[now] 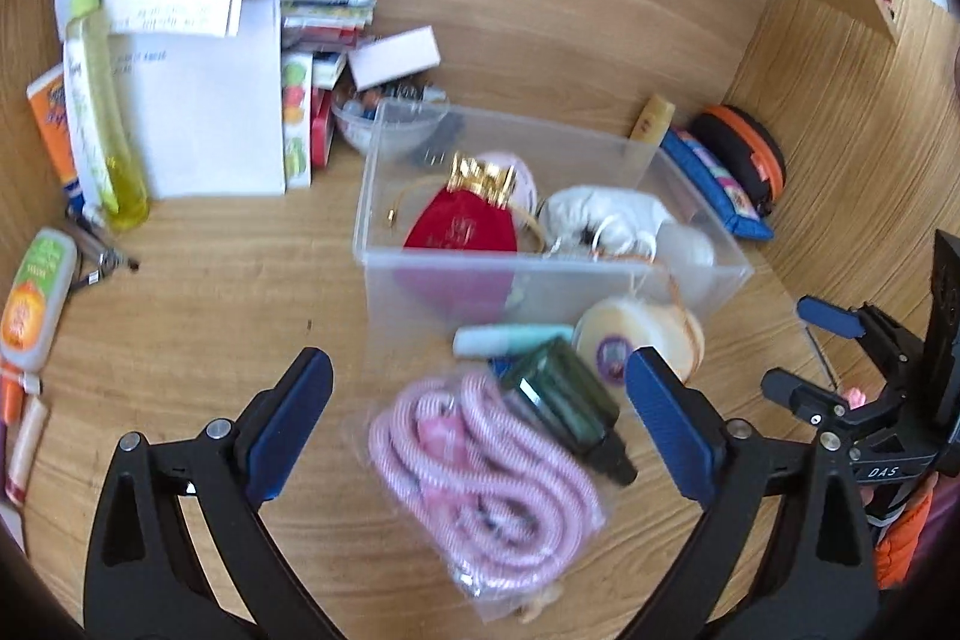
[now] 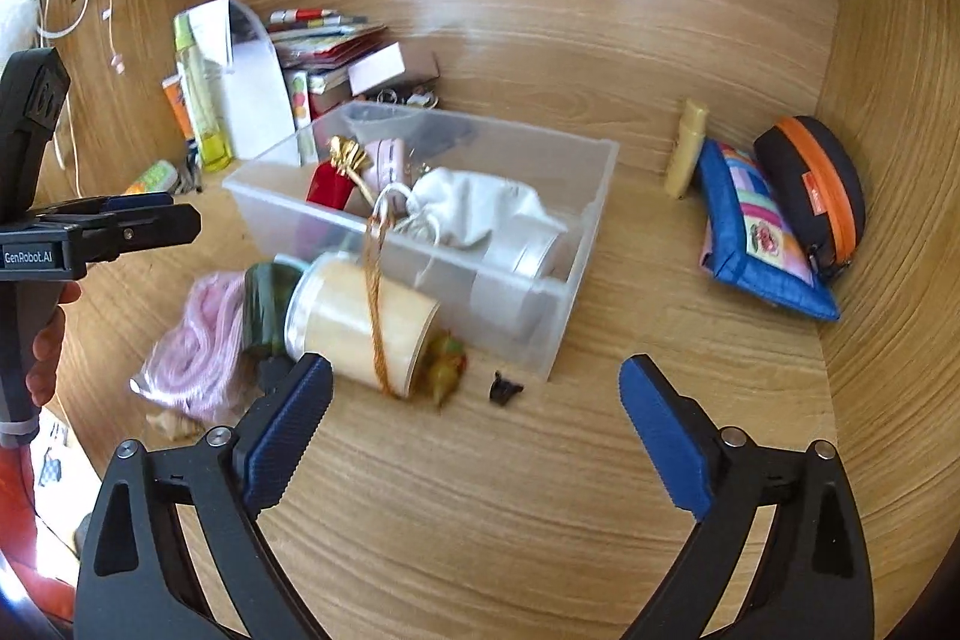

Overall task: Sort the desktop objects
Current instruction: 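Withdraw both tools from the box toward the remaining items, then grasp the bagged pink rope with the left tool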

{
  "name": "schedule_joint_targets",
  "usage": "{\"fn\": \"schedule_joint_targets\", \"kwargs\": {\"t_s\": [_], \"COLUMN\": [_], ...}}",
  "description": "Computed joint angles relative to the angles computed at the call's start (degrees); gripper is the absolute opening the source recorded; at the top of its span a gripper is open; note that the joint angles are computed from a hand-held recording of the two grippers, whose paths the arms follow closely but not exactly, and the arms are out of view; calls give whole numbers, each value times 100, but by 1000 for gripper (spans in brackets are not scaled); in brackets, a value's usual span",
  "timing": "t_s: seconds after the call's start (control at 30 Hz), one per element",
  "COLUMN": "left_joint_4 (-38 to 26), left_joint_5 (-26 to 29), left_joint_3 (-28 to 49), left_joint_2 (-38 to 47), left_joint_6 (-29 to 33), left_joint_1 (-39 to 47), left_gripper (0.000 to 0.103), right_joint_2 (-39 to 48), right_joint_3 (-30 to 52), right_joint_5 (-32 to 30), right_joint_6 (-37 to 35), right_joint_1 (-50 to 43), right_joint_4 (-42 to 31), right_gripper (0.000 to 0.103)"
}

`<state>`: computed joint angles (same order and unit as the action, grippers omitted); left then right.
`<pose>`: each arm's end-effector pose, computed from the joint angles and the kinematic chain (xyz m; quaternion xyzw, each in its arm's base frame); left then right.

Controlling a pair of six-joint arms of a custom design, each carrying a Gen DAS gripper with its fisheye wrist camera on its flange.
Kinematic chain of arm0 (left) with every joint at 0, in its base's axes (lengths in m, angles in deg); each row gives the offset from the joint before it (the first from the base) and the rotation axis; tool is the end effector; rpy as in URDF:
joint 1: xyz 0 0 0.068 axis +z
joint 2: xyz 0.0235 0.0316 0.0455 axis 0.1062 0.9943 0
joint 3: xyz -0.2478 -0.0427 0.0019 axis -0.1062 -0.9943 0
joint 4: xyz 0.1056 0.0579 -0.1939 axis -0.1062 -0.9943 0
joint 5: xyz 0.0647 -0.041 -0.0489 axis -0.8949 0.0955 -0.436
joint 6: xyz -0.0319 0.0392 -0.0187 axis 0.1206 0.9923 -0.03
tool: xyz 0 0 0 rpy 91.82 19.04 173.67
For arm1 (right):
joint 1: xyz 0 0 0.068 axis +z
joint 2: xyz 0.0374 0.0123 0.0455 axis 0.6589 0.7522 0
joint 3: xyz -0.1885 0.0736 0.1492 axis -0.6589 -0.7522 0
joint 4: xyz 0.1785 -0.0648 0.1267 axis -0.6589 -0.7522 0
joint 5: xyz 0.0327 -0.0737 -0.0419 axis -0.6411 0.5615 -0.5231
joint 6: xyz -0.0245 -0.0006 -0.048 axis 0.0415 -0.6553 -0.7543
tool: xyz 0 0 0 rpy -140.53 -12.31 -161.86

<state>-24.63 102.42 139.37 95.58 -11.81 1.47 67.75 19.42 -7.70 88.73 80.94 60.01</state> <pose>0.3259 -0.0352 0.2058 0.0447 0.9168 -0.1467 0.3687 0.2938 0.2283 0.2199 -0.1178 0.9102 0.0297 0.3960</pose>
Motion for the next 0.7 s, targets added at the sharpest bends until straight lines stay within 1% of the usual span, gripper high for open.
{"fn": "schedule_joint_targets", "kwargs": {"t_s": [0.07, 0.2, 0.37, 0.4, 0.47, 0.53, 0.7], "left_joint_4": [31, 27, 4, 152, 207, 260, 164], "left_joint_5": [22, 253, 163, 36, -46, -187, -809], "left_joint_3": [-132, -289, -370, -510, -588, -643, -629], "left_joint_2": [-2, 128, 336, 272, 243, 227, 314], "left_joint_6": [3, 93, 72, 64, 87, 77, 270], "left_joint_1": [-11, -58, -227, -286, -347, -424, -747], "left_gripper": [99, 99, 99, 99, 102, 102, 103], "right_joint_2": [-11, -88, -39, -28, -26, 10, 209], "right_joint_3": [-99, -402, -587, -624, -702, -740, -712], "right_joint_5": [147, 109, -25, -8, 23, -9, -154], "right_joint_6": [23, 74, 225, 253, 272, 290, 284], "right_joint_1": [72, 80, -60, -87, -99, -150, -313], "right_joint_4": [23, 168, 237, 269, 374, 449, 560], "right_gripper": [96, 96, 96, 96, 96, 96, 96]}}
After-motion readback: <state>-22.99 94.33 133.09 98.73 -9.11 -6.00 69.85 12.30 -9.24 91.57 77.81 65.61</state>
